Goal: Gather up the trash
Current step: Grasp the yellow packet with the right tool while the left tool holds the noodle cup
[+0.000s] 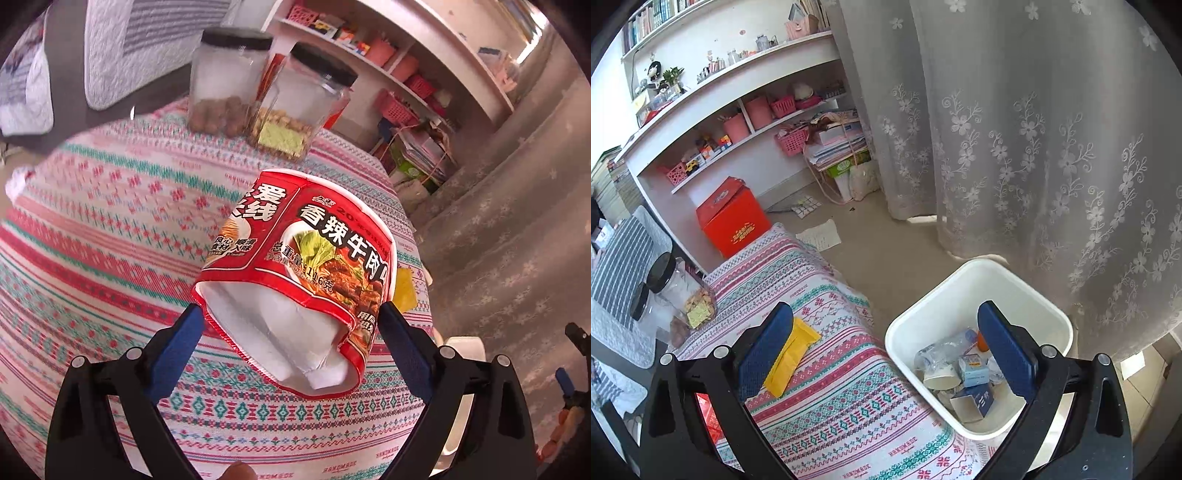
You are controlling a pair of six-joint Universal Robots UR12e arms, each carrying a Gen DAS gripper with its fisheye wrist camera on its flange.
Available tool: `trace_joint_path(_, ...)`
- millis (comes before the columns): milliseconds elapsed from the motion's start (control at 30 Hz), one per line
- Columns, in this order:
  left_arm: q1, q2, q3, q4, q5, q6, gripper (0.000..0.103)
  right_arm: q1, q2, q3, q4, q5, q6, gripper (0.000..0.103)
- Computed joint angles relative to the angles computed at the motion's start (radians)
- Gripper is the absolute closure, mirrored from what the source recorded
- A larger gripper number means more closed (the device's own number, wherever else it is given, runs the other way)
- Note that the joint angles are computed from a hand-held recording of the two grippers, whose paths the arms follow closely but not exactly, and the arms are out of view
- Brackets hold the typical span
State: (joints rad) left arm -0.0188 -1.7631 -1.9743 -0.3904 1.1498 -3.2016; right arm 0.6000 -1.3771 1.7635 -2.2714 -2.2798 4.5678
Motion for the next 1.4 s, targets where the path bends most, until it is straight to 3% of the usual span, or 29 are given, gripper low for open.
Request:
trace_joint_path(100, -0.010, 0.050, 0.016, -0.014, 0.115, 0.121, 0.011, -0.033, 0.019, 0.000, -0.080, 0.154, -0.102, 0.007)
trace_joint_path(233, -0.003, 0.109, 0.015, 0.011, 0.237, 0.215, 0.011, -0.073, 0.059, -0.005, -0.173, 0.333, -0.144, 0.007)
trace_joint_path(367, 0.029, 0.150, -0.019, 0.083, 0.290, 0.214, 0.011, -0.106, 0.119, -0.027, -0.243, 0.480, -0.116, 0.007)
trace_joint_path(467, 0.058, 0.153, -0.042, 0.126, 0.301, 0.189, 0.011, -0.124, 0.166, -0.051, -0.264, 0.540, -0.050, 0.007)
trace_joint_path(633, 0.100, 0.139, -0.041, 0.098, 0.302, 0.163, 0.011, -0.126, 0.245, -0.129, -0.179, 0.516, -0.009, 0.010)
trace_joint_path(833, 0.108, 0.129, -0.050, 0.163, 0.330, 0.174, 0.011, -0.125, 0.322, -0.226, -0.111, 0.487, -0.011, 0.016)
trace_joint_path(967, 0.115, 0.127, -0.052, 0.164, 0.330, 0.179, 0.011, -0.118, 0.367, -0.295, -0.027, 0.454, -0.037, 0.028)
trace_joint_path(1033, 0.117, 0.125, -0.052, 0.165, 0.337, 0.180, 0.011, -0.110, 0.384, -0.327, 0.014, 0.401, -0.064, 0.044)
trace_joint_path(1100, 0.121, 0.123, -0.052, 0.169, 0.338, 0.177, 0.011, -0.111, 0.387, -0.327, -0.013, 0.391, -0.097, 0.065)
trace_joint_path(1200, 0.126, 0.120, -0.050, 0.169, 0.338, 0.170, 0.011, -0.116, 0.386, -0.324, -0.067, 0.399, -0.127, 0.084)
trace_joint_path(1400, 0.124, 0.112, -0.043, 0.149, 0.332, 0.151, 0.011, -0.111, 0.360, -0.308, -0.186, 0.338, -0.204, 0.089)
